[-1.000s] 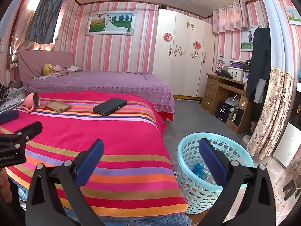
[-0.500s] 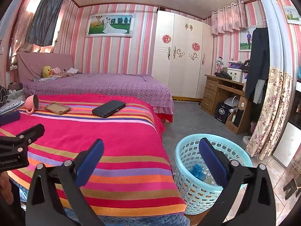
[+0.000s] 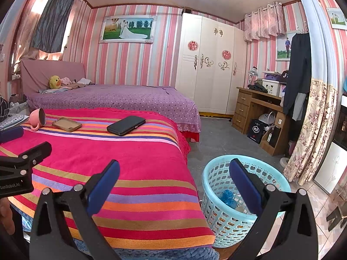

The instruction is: Collect trash

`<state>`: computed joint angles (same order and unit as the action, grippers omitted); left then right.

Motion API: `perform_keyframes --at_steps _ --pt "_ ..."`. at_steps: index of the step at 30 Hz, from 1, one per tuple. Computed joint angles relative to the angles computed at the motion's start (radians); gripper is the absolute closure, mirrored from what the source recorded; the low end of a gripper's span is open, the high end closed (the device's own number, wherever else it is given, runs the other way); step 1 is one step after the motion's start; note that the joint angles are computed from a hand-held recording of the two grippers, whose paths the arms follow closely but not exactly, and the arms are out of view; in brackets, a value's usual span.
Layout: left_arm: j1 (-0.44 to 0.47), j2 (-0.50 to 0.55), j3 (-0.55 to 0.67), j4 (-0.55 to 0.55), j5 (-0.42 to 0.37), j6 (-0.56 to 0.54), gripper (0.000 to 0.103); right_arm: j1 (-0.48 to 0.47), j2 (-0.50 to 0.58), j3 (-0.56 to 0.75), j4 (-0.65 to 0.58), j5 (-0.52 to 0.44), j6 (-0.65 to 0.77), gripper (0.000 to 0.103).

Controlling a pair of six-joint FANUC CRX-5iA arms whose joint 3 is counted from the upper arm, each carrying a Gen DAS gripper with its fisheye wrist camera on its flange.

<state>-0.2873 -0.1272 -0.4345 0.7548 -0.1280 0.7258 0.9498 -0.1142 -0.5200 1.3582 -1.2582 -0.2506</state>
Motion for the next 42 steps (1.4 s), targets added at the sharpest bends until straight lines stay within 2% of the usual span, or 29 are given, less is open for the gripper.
perform_keyframes --at_steps 16,28,42 --pt "-0.006 -0.004 -0.01 0.035 0.012 -0.023 0.005 -0.001 -0.001 -0.001 0.001 0.0 -0.002 0.005" --pt "0.004 -0.007 -0.001 0.004 0.005 0.005 0.005 0.0 0.001 -0.001 0.002 -0.001 -0.003 0.005" --pt "-0.002 -0.009 -0.006 0.027 0.018 -0.016 0.005 0.0 0.001 -0.003 0.003 0.0 -0.003 0.005"
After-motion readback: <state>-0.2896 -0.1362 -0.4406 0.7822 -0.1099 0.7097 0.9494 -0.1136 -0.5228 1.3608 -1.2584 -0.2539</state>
